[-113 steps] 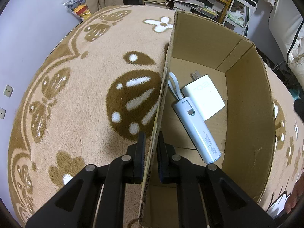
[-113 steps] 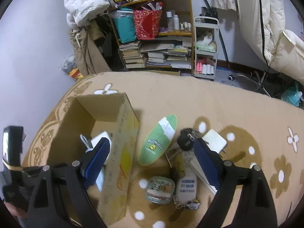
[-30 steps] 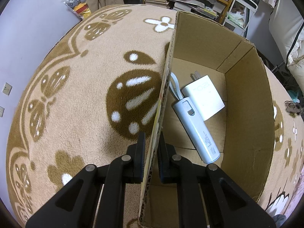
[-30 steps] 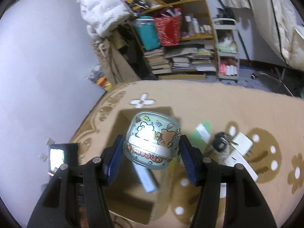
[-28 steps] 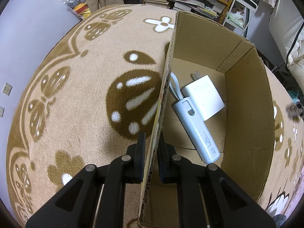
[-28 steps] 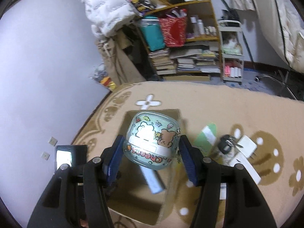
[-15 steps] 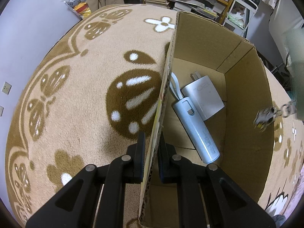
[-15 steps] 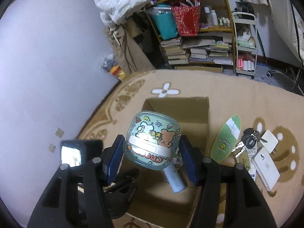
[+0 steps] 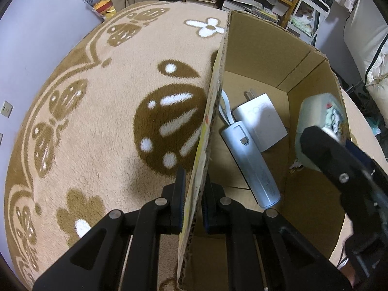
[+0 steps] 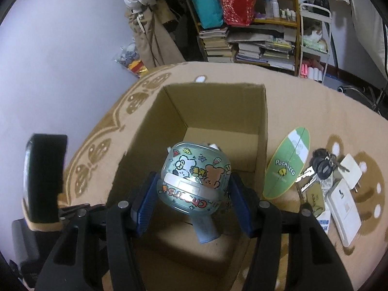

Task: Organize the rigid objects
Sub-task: 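Place the round tin into the box and open the right tool, then move the right tool back over the remaining items on the rug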

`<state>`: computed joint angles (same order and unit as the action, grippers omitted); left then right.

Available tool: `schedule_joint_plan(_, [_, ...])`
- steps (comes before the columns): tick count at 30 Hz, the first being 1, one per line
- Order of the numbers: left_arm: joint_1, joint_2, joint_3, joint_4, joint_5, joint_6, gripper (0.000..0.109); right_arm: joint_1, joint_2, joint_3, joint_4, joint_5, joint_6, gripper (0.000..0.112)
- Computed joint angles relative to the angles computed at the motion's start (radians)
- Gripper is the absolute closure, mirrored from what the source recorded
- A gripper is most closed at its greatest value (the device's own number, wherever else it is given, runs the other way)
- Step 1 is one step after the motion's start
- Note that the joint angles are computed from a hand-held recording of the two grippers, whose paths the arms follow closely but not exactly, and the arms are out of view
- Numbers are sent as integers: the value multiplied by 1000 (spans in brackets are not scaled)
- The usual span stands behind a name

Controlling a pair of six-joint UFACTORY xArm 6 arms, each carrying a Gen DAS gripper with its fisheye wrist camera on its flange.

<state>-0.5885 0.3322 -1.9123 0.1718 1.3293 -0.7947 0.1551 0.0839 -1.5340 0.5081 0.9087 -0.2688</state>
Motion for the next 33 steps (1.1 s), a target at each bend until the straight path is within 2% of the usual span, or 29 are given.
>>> schedule_joint_plan(8, [2,-2,2,-6,-4,4,97,2,-12,16,-2,4,-23,49])
schedule_joint_plan(13, [13,-17,28,-31,-28,-4,98,-3,-35,40,13,-43,-30,49])
schedule_joint_plan(16, [10,-18,28,-28,-29,-5,98,-14,-32,20,20,-28,-26,48])
schedule_joint_plan(18, [9,-17,25,-26,-25,-1,98,-20,-35,11,9,-26,-24,33])
schedule_joint_plan(20, [10,-18,26,-28,-26,-3,98,-29,-53,21,-12,-52,-27,24])
schedule_joint_plan(24, [12,-20,29,-32,-29,-3,98,-51,-86,50,-23,-97,-39,16])
schedule_joint_plan(28, [13,-22,30,-32,-30,-2,98,-94,-97,65,-24,-109,-47,15])
schedule_joint_plan(33, [14,-24,33,-33,-31,-1,98,-154,-90,76,-88,-101,-38,15])
